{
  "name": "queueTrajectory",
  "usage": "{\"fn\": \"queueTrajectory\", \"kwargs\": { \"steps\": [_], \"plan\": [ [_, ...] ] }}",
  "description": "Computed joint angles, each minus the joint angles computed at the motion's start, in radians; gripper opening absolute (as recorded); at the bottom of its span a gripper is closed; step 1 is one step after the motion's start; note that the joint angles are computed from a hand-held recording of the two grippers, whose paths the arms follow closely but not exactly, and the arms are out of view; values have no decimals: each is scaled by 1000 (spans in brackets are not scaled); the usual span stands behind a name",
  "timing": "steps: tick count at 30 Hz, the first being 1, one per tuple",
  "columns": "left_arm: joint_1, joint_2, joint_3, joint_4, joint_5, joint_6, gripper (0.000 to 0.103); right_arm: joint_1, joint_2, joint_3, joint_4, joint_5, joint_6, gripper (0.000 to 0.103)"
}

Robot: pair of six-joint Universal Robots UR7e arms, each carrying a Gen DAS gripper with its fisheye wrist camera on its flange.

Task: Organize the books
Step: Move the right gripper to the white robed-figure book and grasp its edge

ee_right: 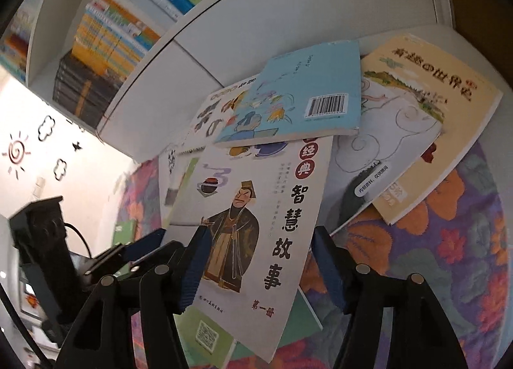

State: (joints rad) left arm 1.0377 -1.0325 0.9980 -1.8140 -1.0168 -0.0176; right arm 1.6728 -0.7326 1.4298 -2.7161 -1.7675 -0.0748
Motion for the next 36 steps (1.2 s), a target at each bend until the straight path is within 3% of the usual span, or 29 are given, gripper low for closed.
{"fn": "queueTrajectory", "kwargs": {
  "steps": [4,10,14,19,22,23,25,27,28,29,31,33,36],
  "plan": [
    [-11,-27,18,-6,-17,-3,44,8,-13,17,-27,7,8,64],
    [2,-50,6,7,-83,33,44,10,-53,51,-10,6,-60,63],
    [40,-5,-57,69,-71,-60,44,-26,-71,72,-36,55,-27,63],
    [69,31,-72,54,-74,-89,44,-52,-38,32,21,19,24,63],
    [70,35,-65,59,-142,-71,44,-67,-3,-9,76,55,37,63],
    [67,32,-55,57,-145,-65,46,-68,7,-19,87,60,40,63],
    [43,25,-19,39,-86,-40,47,-70,30,-44,119,90,42,66],
    [38,22,-10,35,-73,-43,47,-53,43,-53,108,34,32,63],
    [47,22,-15,27,-106,-68,47,-51,41,-49,102,26,28,61],
    [56,17,-14,22,-131,-80,46,-50,36,-42,89,15,29,52],
    [78,18,-33,26,-192,-118,35,-58,24,-25,59,16,46,37],
    [93,23,-54,42,-236,-137,34,-70,3,0,20,47,56,27],
    [89,18,-58,48,-238,-136,34,-72,-34,41,-32,131,20,27]
  ]
}}
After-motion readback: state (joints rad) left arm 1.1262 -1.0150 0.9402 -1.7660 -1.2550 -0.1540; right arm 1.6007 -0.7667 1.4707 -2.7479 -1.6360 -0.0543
